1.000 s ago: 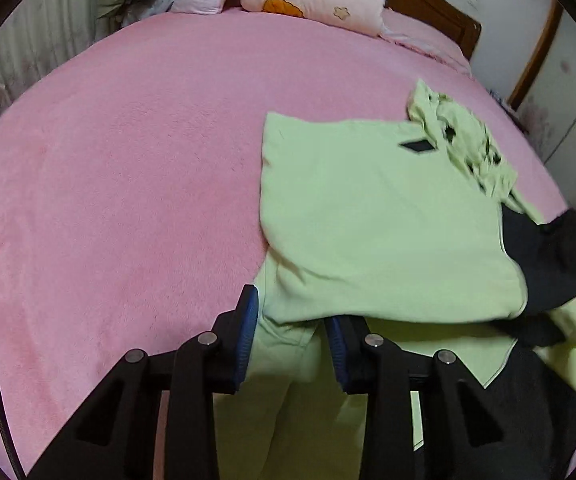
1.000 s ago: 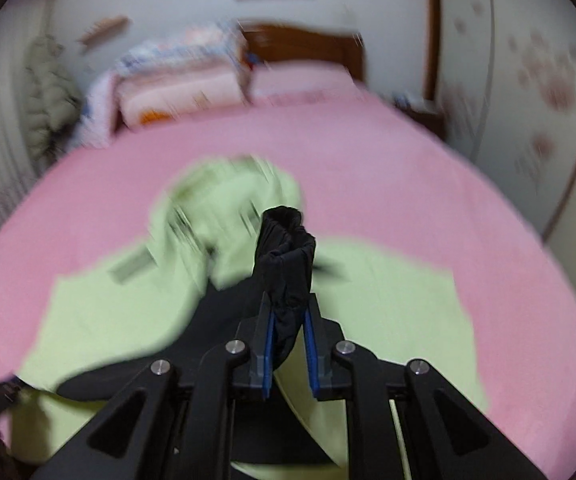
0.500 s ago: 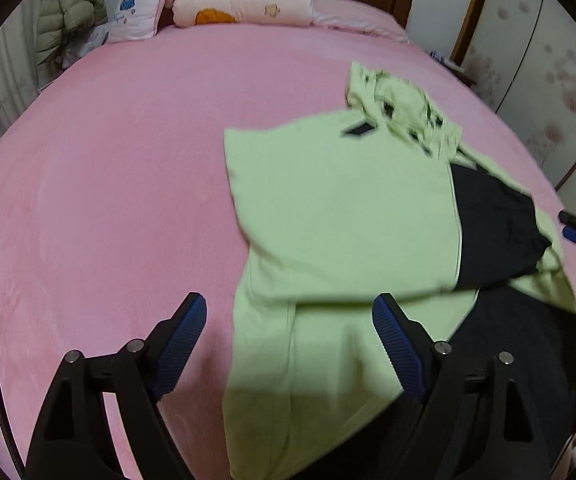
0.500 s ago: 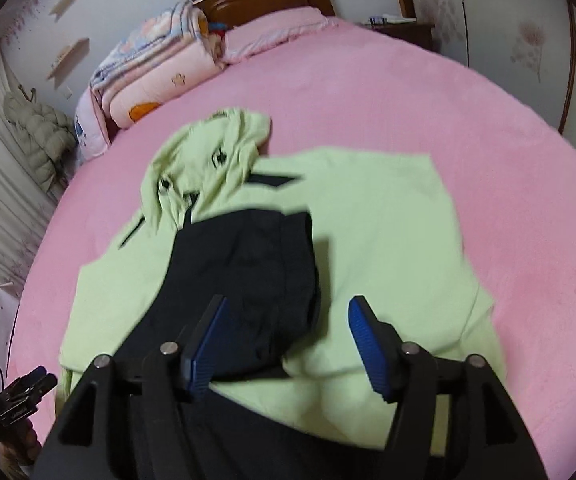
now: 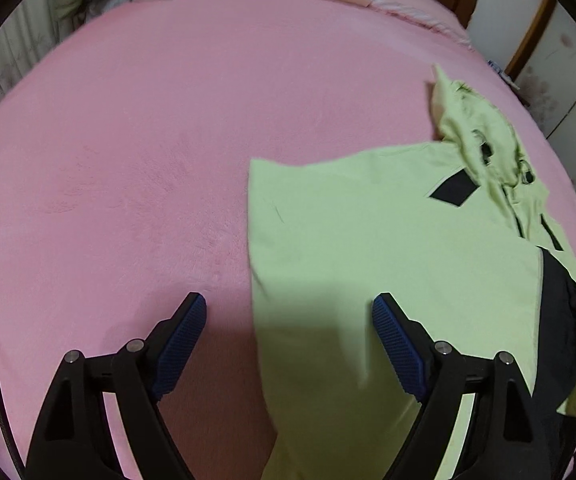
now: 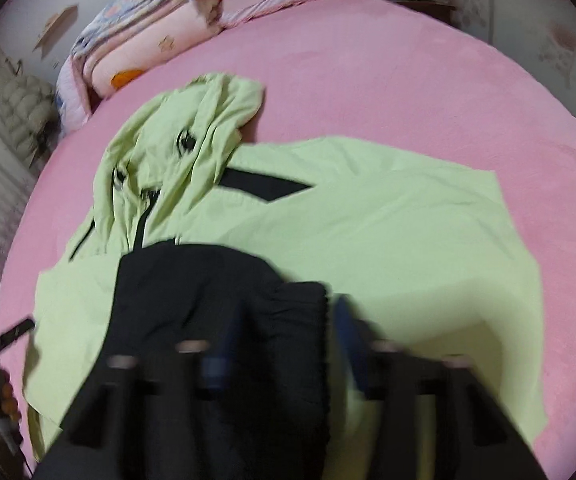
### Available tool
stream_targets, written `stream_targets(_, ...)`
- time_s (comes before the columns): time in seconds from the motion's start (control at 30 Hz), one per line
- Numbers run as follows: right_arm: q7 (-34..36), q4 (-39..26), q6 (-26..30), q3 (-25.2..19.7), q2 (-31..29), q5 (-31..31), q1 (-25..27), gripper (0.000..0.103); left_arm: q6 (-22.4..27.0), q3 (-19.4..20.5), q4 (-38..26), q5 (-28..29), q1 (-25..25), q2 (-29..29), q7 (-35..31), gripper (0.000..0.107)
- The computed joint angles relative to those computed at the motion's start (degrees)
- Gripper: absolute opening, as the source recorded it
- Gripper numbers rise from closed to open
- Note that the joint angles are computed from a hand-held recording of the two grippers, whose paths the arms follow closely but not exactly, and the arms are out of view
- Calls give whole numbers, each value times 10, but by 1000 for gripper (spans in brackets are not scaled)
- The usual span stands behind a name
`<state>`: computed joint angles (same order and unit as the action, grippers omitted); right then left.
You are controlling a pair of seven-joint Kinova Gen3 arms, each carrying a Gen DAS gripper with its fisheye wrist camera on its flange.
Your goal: Fold large clothes
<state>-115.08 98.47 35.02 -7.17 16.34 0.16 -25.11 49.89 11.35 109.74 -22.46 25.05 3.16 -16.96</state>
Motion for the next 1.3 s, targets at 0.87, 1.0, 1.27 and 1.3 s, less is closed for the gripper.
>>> stream_targets(0.87,-312,34,59,13,-71,377,-186,41,126,63,-61,-145,119,-15,197,26)
stream_targets(1.0,-261,60,-11,-55,-93,290,-134,41,130,81,-81,-134,158,26,208,26)
stream_targets(1.27,-304,67,46,-14,-43,330,-198,41,141,50,-81,-122,202,72,211,26)
stream_targets(1.3,-319,74,54,-7,-42,336,-194,41,143,47,-80,-120,204,69,208,26)
